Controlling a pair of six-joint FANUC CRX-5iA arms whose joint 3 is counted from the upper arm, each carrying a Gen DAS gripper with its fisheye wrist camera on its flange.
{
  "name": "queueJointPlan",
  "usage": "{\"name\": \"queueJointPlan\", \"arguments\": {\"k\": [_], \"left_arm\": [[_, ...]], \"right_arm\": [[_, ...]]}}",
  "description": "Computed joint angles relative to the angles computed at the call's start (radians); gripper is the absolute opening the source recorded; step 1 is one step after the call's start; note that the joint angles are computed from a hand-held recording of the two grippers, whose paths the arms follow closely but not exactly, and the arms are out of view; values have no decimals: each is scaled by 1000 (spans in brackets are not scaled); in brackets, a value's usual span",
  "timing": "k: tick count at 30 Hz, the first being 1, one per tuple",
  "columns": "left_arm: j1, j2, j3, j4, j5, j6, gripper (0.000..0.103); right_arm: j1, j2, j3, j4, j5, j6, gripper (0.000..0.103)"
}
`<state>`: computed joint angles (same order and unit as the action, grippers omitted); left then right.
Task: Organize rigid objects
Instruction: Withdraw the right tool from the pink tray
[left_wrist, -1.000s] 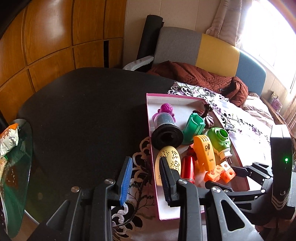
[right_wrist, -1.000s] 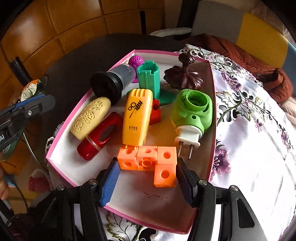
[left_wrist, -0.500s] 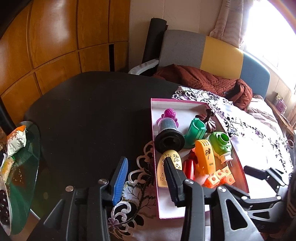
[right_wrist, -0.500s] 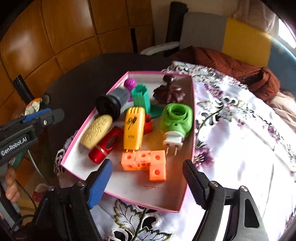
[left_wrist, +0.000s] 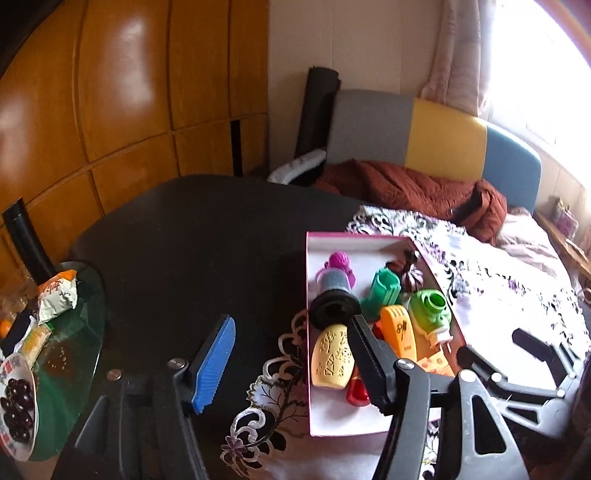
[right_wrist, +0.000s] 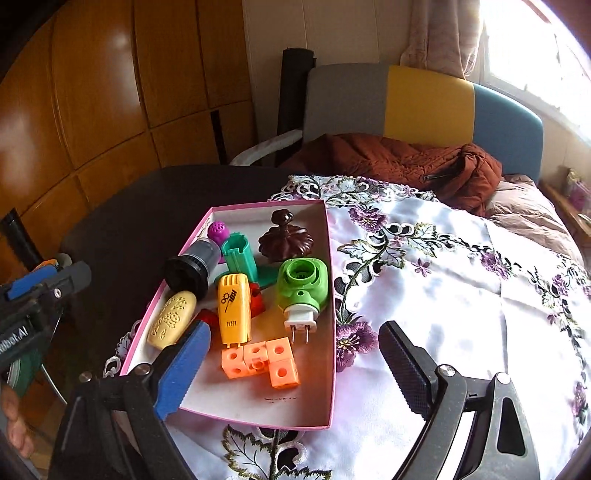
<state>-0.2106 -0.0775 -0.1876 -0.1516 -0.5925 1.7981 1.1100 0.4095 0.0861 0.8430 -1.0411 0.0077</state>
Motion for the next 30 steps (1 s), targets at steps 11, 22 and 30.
{"name": "queueJointPlan", "arguments": {"k": [11, 22, 30], "left_arm": [[3, -24, 4, -27, -33, 1, 61], [4, -25, -9, 11, -36, -65, 53], [12, -26, -23, 26, 0, -88, 42]], "right_arm": [[16, -1, -7, 21, 3, -27, 93], [19, 0, -6, 27, 0, -34, 93], [15, -8, -18, 34, -9, -50, 93]]}}
